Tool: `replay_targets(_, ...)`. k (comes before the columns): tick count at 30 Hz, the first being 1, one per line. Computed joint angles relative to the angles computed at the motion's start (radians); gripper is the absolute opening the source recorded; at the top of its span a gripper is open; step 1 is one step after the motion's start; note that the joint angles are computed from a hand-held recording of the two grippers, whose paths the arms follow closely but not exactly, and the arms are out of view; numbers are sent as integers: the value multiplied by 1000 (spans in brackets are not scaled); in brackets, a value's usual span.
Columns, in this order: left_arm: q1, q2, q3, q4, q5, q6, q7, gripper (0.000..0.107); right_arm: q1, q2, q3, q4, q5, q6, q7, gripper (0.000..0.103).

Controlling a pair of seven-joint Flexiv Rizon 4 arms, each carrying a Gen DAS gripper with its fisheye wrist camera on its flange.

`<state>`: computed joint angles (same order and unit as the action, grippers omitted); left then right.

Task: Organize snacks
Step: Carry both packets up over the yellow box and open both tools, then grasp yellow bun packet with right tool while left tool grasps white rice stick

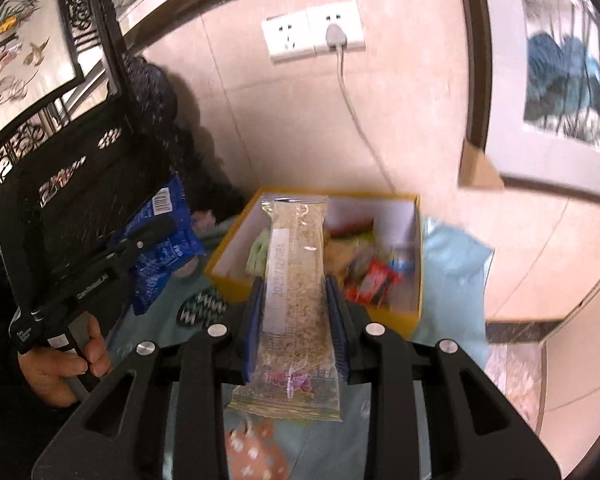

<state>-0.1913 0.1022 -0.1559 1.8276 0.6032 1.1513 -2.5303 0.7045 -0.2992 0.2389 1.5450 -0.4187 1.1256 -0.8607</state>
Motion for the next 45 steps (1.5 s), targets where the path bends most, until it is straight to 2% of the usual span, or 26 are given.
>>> replay_targets(4, 5, -98, 14, -120, -17, -34, 66, 43, 6, -91, -18, -160, 1, -51, -57, 30)
replay_targets(6, -6, -159, 26, -208, 8, -89, 88, 45, 13, -159, -26, -274, 13, -94, -101, 31)
replay_targets(7, -9, -192, 35, -245, -10, -117, 106, 50, 15, -190, -29, -324, 27, -107, -118, 31)
replay_targets(8, -9, -213, 46, -257, -49, -118, 129, 57, 17, -237, -33, -397, 41, -135, -143, 38)
replay_targets(9, -6, -239, 56, -270, -99, -132, 150, 85, 24, -263, -45, -443, 46, -174, -156, 53)
replay_targets(10, -16, -250, 70, -284, -103, -167, 140, 96, 37, -278, -72, -463, 32, -201, -150, 55)
replay_targets(11, -27, -256, 87, -288, -103, -193, 124, 96, 45, -290, -96, -471, 20, -211, -140, 56)
replay_targets(13, -46, -241, 119, -251, -106, -176, 115, 96, 35, -285, -93, -445, 44, -196, -141, 56)
replay_targets(18, -77, -155, 148, -117, -18, -162, 32, 96, 27, -225, -87, -279, 53, -143, -102, 56)
replay_targets(23, -82, -55, 95, 55, 65, -169, -99, 96, 31, -161, -48, -96, 51, -90, -72, 58)
replay_targets(26, -96, -35, 43, 151, 87, -210, -73, 96, 43, -138, -13, 17, 51, -84, -61, 58)
replay_targets(28, -102, -43, 35, 206, 31, -204, -25, 96, 47, -136, 6, 60, 59, -89, -58, 58)
replay_targets(31, -104, -55, 27, 249, 5, -220, -39, 96, 53, -153, 37, 79, 96, -140, -64, 58)
replay_targets(34, -97, -60, 30, 253, 15, -218, -80, 96, 64, -166, 42, 75, 107, -140, -57, 59)
replay_targets(45, -119, -188, 62, 153, 34, -240, -129, 96, 101, -243, 12, -10, 97, -201, -24, 62)
